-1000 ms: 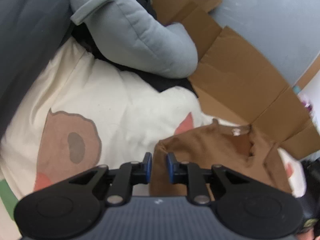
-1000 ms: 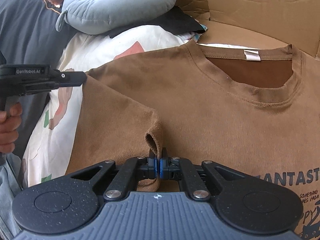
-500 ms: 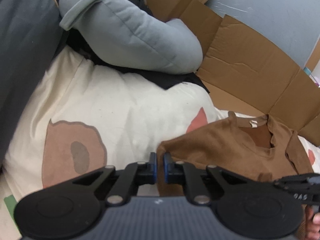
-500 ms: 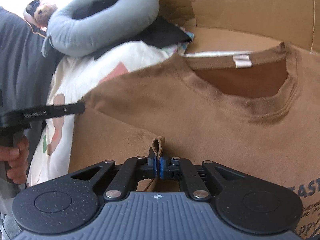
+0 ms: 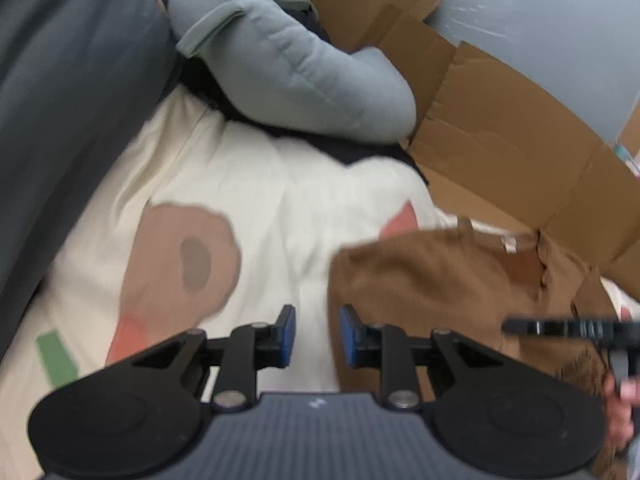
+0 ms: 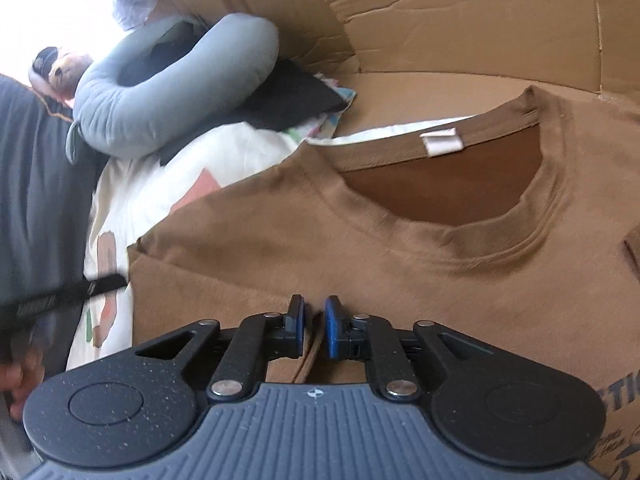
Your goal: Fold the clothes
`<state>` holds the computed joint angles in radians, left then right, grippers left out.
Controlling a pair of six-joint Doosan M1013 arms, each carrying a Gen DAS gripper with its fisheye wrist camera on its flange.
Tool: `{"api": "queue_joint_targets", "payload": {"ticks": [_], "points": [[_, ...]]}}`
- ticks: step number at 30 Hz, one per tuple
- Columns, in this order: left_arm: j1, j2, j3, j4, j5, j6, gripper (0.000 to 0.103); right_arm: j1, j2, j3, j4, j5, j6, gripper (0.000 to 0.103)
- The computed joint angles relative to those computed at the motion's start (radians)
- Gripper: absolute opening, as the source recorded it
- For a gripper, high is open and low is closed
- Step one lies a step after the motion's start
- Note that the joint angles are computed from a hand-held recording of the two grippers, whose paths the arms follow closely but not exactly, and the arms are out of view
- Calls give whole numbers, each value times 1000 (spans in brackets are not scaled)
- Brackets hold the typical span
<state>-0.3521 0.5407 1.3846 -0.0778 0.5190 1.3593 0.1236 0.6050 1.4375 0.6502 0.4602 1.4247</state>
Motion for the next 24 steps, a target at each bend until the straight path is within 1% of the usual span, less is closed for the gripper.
{"api": "queue_joint_targets", "payload": {"ticks": [4, 5, 6, 8, 9, 11, 13, 18, 22, 24], "points": [[-9, -59, 69, 2, 13, -5, 29, -6, -11, -3, -64, 4, 73, 13], [-12, -75, 87, -4, 16, -1, 33, -9, -19, 5, -36, 5, 51, 17], [-17, -91, 105, 7, 17, -12, 36, -11, -29, 15, -9, 10, 26, 27], [-28, -120, 137, 44, 9, -61, 39, -16, -48, 37, 48, 24, -28, 37], [-32, -133, 158, 51, -15, -84, 39, -18, -55, 46, 65, 33, -46, 41], [-35, -152, 179, 56, -10, -115, 39, -20, -69, 64, 88, 53, -67, 42], [-43, -167, 195, 87, -5, -155, 39, -21, -79, 81, 118, 65, -87, 42], [-66, -193, 236, 127, -25, -200, 39, -19, -100, 125, 179, 99, -125, 43], [-91, -201, 266, 162, -44, -238, 39, -15, -114, 168, 266, 132, -178, 43], [-103, -202, 278, 196, -51, -274, 39, -10, -114, 179, 288, 151, -199, 43]]}}
